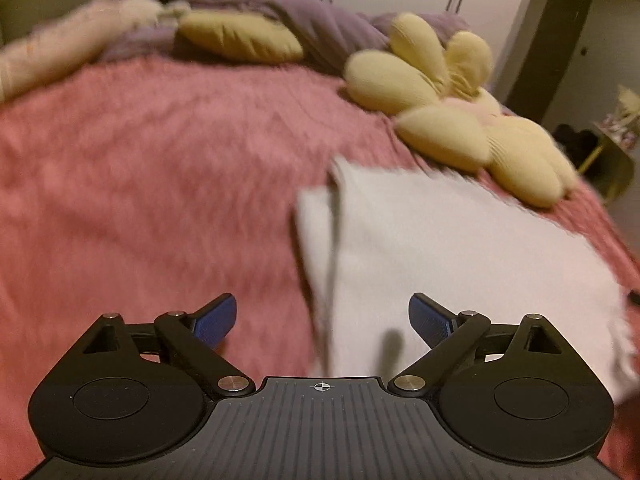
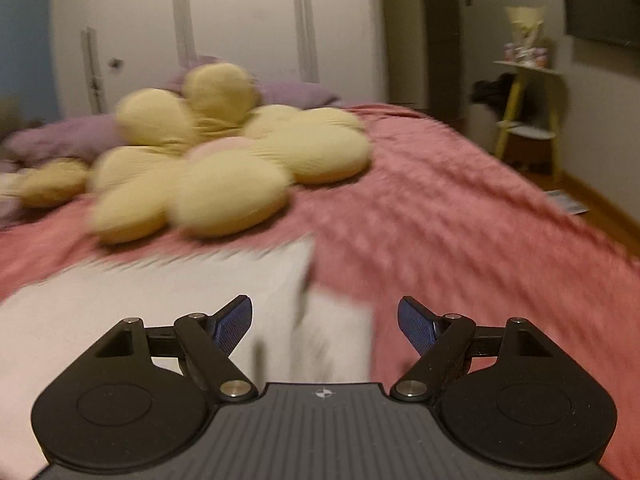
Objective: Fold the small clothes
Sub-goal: 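Grasp the sweater side edge with the left gripper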
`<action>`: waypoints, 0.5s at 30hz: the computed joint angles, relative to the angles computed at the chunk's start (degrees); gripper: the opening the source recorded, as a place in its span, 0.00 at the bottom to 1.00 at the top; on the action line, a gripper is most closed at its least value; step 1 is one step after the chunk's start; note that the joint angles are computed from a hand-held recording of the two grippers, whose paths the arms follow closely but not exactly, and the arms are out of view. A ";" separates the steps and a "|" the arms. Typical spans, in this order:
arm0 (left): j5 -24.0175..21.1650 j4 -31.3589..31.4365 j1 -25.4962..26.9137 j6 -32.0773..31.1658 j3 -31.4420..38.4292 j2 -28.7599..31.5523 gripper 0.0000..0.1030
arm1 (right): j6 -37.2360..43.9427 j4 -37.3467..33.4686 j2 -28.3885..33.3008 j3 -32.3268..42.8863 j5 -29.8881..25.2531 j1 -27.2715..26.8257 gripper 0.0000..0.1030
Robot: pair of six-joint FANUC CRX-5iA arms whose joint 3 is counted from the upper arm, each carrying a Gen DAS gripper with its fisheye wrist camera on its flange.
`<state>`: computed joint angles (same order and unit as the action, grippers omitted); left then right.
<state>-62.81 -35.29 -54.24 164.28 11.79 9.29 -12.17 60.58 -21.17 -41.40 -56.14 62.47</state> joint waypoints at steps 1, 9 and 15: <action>0.37 0.91 -0.27 0.65 -0.44 -0.08 0.91 | -0.84 -0.32 -1.95 -1.29 -1.51 3.06 0.77; -0.61 3.83 -1.45 2.11 1.31 2.18 0.76 | -3.86 -10.79 -6.76 -1.89 -11.11 16.84 0.37; -3.95 5.46 -1.10 -1.44 4.27 3.80 0.51 | -0.81 -13.69 -8.73 -1.89 -7.05 14.70 0.10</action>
